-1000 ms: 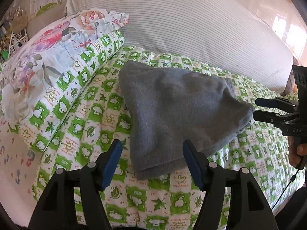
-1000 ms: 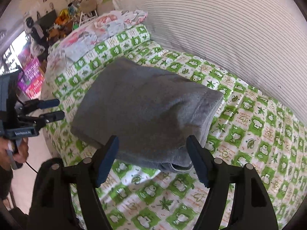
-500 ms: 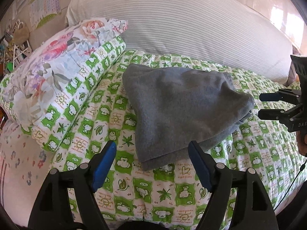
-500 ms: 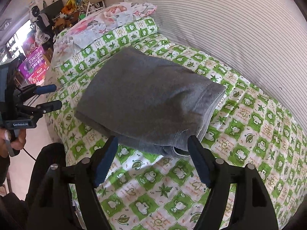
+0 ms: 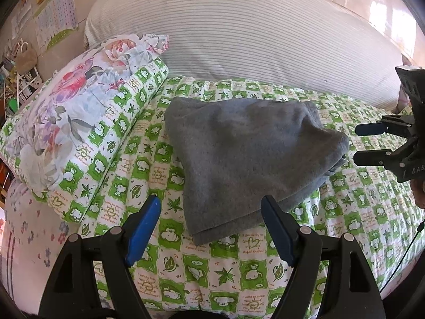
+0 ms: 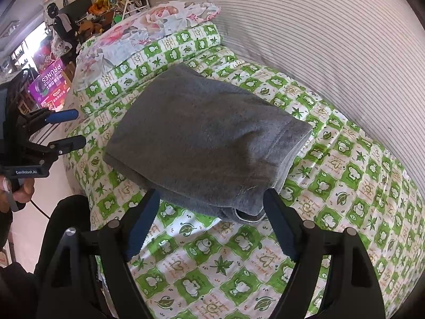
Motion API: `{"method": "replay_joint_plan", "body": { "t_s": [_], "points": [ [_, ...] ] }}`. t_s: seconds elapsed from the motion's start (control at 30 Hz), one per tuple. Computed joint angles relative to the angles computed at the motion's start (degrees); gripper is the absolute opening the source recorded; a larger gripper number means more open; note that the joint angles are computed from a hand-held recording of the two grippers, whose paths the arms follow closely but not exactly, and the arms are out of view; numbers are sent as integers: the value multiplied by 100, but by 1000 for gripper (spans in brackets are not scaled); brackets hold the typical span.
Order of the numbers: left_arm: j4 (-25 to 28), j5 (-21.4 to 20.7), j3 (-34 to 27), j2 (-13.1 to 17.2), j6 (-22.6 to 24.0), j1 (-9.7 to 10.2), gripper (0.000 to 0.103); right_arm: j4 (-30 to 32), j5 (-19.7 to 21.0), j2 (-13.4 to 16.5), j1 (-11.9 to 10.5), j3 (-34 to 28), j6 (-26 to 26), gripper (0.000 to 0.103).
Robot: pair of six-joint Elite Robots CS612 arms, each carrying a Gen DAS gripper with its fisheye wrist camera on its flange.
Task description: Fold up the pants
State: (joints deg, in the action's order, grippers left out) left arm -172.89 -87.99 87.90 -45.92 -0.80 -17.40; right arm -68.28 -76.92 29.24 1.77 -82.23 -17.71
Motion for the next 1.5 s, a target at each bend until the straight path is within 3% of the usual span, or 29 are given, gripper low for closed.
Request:
{"method": "replay_joint_plan", "body": {
  "t_s": [0.63, 1.03, 1.2, 1.5],
  "points": [
    [135, 222, -146, 83, 9, -42, 79, 34, 50, -24, -21, 93, 58, 83],
    [137, 101, -196, 112, -13, -30, 80, 39, 81, 1, -43, 61, 56, 84],
    [-84, -235, -211, 152, -158, 37, 80, 33, 117, 4, -54, 69, 28, 84],
    [-264, -19, -204, 173, -56, -9, 79, 3, 190, -2, -54, 115, 0, 84]
  ]
}}
